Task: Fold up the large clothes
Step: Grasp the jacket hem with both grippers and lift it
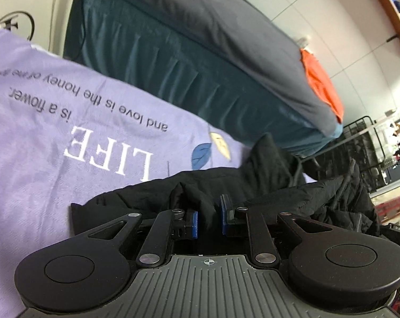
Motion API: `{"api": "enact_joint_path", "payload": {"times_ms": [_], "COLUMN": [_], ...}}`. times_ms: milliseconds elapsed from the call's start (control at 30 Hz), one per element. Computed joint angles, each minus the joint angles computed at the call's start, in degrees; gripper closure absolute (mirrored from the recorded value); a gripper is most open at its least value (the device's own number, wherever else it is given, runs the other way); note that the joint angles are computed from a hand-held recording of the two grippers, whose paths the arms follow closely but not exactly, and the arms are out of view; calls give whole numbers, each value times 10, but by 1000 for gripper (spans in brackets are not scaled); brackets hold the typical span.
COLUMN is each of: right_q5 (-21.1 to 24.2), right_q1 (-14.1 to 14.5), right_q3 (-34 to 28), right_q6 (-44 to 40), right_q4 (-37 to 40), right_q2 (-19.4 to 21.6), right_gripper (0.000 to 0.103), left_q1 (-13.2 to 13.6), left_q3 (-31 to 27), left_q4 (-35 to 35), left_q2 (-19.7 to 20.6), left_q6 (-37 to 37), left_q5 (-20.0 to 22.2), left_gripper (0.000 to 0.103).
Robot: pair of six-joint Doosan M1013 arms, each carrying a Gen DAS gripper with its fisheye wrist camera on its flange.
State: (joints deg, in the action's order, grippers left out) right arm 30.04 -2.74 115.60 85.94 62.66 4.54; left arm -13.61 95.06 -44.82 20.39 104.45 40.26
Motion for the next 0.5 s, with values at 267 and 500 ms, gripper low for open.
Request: {"api": "enact_joint_path", "payload": {"times_ms": [267,500], "right_q5": [-40,-48], "right_q1": [41,66], "right_q3": [-24,-35], "right_q6": [183,291], "right_q4": [-196,-323], "right_q2": [44,46], "right_gripper": [89,83], "left_q1": [-8,-5], "left_q3": [4,12], "left_q4": [5,-10], "left_q2": [13,-7], "left_q6": [-22,-24], "left_q5": [-21,-30], "left_gripper": [43,20]}}
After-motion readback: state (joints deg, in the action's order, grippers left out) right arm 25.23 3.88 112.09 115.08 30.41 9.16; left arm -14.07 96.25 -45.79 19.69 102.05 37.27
